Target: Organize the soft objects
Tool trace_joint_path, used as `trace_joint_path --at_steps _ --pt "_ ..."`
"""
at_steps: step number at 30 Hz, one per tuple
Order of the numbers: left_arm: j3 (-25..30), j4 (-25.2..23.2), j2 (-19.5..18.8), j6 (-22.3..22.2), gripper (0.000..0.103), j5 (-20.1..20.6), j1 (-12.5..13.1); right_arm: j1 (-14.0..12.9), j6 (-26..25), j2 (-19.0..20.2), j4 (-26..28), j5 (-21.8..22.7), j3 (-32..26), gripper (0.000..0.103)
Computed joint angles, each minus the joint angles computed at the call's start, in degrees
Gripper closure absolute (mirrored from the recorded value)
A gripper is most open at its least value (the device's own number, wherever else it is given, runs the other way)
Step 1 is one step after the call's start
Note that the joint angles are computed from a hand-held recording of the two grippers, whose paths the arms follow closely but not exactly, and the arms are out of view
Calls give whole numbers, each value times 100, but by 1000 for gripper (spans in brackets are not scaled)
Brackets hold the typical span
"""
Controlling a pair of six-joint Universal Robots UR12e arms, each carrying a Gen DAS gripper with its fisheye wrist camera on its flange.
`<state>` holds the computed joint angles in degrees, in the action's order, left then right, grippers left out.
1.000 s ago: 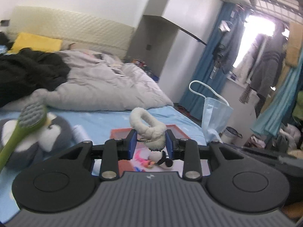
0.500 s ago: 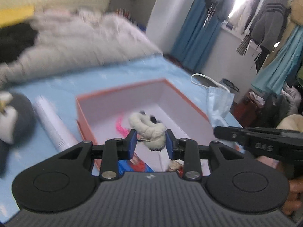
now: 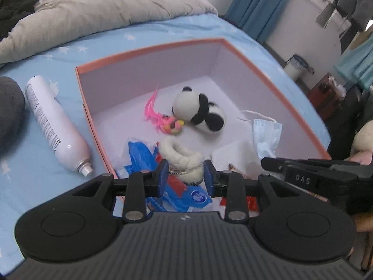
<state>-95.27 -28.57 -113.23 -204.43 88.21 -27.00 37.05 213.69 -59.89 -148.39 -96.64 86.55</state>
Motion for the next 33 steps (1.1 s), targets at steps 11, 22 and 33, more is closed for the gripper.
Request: trace_joint_path --at_steps 11,22,33 --pt "1 -12 86 109 42 255 -132 -41 95 -129 -414 104 282 62" --pt "-294 779 758 312 42 755 -311 139 -8 -572 -1503 -503 619 62" --pt "-718 1546 1451 729 42 1510 -814 553 -434 -1031 -2210 -1253 929 62"
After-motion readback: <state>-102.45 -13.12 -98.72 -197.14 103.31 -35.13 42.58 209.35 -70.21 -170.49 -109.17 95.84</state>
